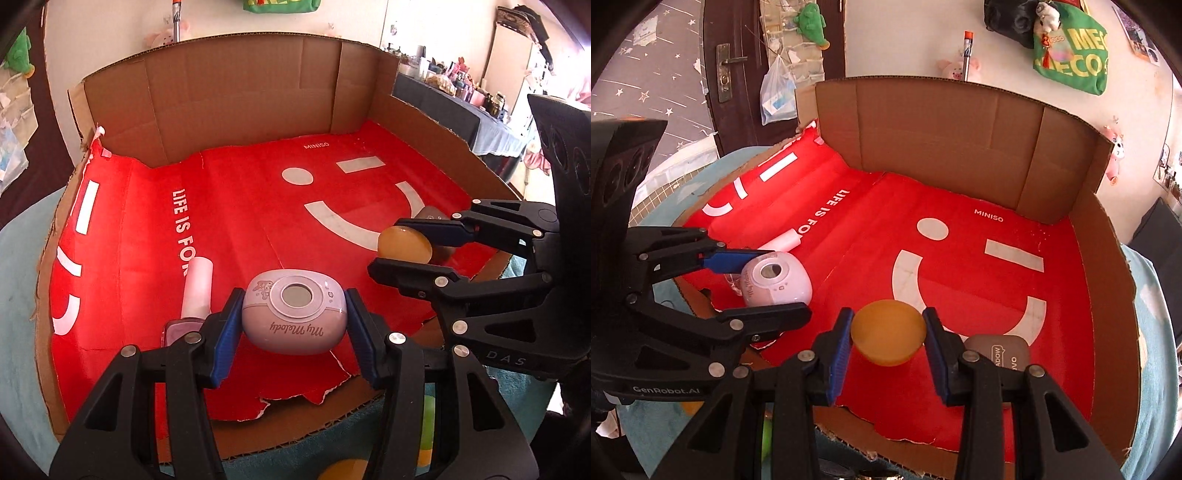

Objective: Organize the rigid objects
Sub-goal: 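Carry the My Melody case and orange disc into the cardboard box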

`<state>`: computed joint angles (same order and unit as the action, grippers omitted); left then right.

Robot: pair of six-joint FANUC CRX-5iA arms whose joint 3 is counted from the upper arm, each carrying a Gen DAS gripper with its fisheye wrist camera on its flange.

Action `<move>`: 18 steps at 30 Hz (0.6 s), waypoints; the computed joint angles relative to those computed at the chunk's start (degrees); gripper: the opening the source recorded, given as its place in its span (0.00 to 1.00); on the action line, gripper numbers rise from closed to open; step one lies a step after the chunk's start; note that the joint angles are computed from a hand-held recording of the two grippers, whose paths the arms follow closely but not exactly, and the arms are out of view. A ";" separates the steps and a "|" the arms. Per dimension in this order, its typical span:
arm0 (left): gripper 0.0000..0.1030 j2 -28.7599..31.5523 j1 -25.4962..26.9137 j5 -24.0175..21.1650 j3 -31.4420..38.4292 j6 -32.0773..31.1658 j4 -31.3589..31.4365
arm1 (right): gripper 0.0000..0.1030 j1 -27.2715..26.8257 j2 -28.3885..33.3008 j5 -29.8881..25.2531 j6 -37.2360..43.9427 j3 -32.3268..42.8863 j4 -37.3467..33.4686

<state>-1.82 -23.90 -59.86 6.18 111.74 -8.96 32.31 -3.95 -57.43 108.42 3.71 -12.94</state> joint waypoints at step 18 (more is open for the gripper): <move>0.50 2.15 0.34 -2.29 1.65 -2.71 0.35 | 0.39 -0.30 3.56 -5.46 -1.71 3.34 1.10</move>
